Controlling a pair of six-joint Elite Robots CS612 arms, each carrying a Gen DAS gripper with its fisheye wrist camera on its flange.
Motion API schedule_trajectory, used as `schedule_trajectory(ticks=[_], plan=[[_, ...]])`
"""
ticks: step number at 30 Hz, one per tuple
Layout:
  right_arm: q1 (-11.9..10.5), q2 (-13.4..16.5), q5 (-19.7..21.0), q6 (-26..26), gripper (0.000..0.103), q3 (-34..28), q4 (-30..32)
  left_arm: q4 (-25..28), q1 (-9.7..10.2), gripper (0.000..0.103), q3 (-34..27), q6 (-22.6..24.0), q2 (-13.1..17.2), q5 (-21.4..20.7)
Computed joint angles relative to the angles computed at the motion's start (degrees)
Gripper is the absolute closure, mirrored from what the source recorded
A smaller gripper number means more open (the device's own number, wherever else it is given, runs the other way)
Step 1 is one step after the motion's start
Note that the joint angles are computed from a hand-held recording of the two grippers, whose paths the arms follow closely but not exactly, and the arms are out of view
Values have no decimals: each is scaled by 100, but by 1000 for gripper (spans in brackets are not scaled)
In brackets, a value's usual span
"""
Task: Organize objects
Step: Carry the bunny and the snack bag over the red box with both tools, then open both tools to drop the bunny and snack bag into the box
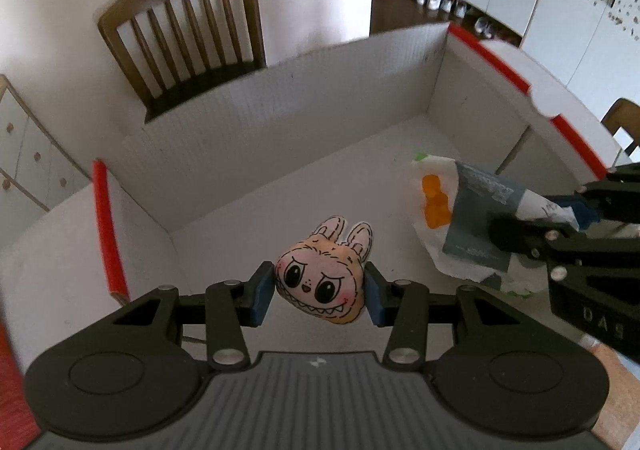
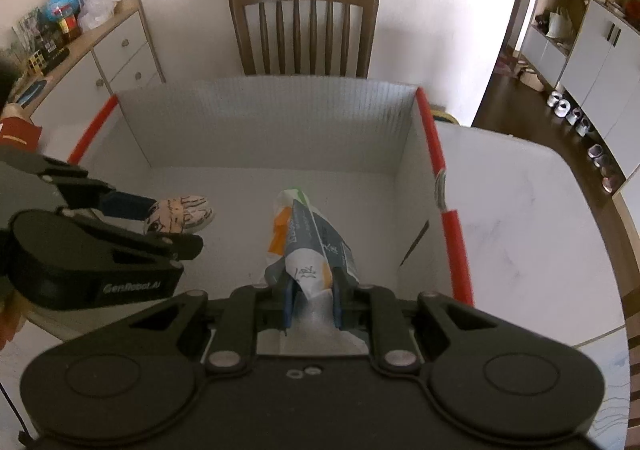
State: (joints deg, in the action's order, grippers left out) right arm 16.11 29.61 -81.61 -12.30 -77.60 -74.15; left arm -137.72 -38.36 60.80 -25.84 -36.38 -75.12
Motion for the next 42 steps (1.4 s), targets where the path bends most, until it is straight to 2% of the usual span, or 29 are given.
schedule_trajectory(ticks=[11,14,15,17,20,30,35,37,38,42], plan=[[13,27,-49,-155,81,14,92,1348,123,57,-810,170,358,-600],[9,26,-41,-189,75,9,109,1473,126,56,-824,105,367,-691],[7,23,-23,-195,69,7,121,1508,137,55,-839,102,377,-754],[0,34,0,-236,60,-24,99,1534,157,46,-855,91,384,-865],[-7,57,-31,-256,54,-83,36,1422,162,37,-793,56,347,-848],[-78,69,162,-292,52,-386,44,633,141,36,-150,-140,-20,-753],[-151,78,367,-332,52,-621,131,176,35,36,269,-282,-293,-490],[-180,80,470,-412,52,-719,175,-78,-38,36,492,-306,-440,-259],[-195,88,513,-452,52,-779,188,-20,-92,36,378,-325,-438,-159],[-278,125,744,-560,52,-1038,317,-296,-191,36,580,-460,-606,145]])
